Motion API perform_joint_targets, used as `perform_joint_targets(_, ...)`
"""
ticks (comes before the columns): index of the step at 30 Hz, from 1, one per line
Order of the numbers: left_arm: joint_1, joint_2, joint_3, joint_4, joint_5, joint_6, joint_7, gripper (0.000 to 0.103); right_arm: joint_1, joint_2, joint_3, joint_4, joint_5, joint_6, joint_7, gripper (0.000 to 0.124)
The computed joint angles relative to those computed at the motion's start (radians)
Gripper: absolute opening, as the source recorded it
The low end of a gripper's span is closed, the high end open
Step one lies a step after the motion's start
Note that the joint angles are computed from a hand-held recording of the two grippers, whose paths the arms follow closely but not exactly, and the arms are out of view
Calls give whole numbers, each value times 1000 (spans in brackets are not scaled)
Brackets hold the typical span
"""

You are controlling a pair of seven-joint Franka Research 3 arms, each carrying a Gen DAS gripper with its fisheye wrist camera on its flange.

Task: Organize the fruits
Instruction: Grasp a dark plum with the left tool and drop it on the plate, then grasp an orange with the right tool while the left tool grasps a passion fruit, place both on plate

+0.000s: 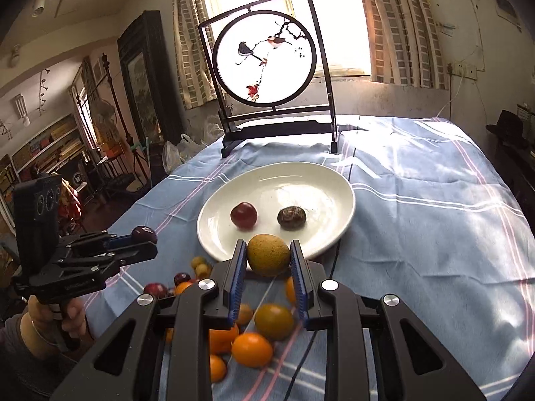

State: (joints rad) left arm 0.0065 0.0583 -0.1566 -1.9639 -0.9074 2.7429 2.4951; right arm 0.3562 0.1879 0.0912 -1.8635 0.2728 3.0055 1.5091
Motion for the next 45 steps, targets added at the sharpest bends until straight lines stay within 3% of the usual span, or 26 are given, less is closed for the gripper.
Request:
perform_joint_targets(7, 2, 260, 0, 310, 343, -126, -328, 26, 32, 297, -71, 404, -110, -238, 123, 27)
perform_joint_targets(8, 2, 282, -1, 335, 375, -134, -361, 29, 33, 327, -76, 446, -121, -257, 131, 27)
perform_joint_targets(9, 6, 302, -2, 363, 401, -151, -393, 39, 36, 351, -83, 478, -129, -270, 146, 29)
perform_joint_targets(10, 15, 312, -9, 376, 409, -154, -416, 44, 34, 360, -82, 490, -129, -273, 154, 36)
perform_joint_targets(12, 50, 306, -40, 367, 388, -136, -421, 58, 31, 343, -79, 459, -129, -241, 161, 38)
perform_joint_targets(14, 83, 272, -71, 320, 379, -99, -402, 59, 32, 297, -72, 386, -132, -195, 147, 39)
perform_joint_targets(17, 129, 192, -108, 219, 315, -64, -329, 64, 78, 209, -115, 258, -201, -149, 186, 41)
perform_joint_targets(21, 134, 43, -101, 29, 181, -28, -162, 71, 48, 72, -52, 52, -170, -99, 131, 45)
perform_joint_targets(24, 107, -68, -74, -114, 84, -17, -29, 71, 10, -15, 17, -93, -62, -66, 42, 45)
perform_joint_targets(27, 66, -149, -41, -233, 46, 8, 54, 71, -22, -80, 87, -199, 142, -37, -111, 45)
perform_joint_targets(31, 7, -193, -9, -335, 65, 68, 85, 71, 13, -129, 91, -280, 249, -21, -191, 45)
perform_joint_targets(34, -30, -184, 11, -361, 96, 105, 56, 65, 37, -151, 77, -307, 255, -19, -178, 45)
perform_joint_targets(36, -57, -175, 30, -363, 106, 111, 53, 54, 47, -163, 67, -321, 235, -10, -154, 46)
perform_joint_targets(39, -106, -160, 57, -372, 92, 177, 76, 52, 54, -177, 59, -334, 231, -3, -147, 46)
perform_joint_targets(43, -135, -130, 77, -354, 88, 205, 105, 55, 60, -183, 55, -341, 261, -10, -170, 46)
perform_joint_targets(45, -148, -122, 87, -344, -5, 207, 196, 57, 63, -180, 55, -338, 274, -14, -182, 46)
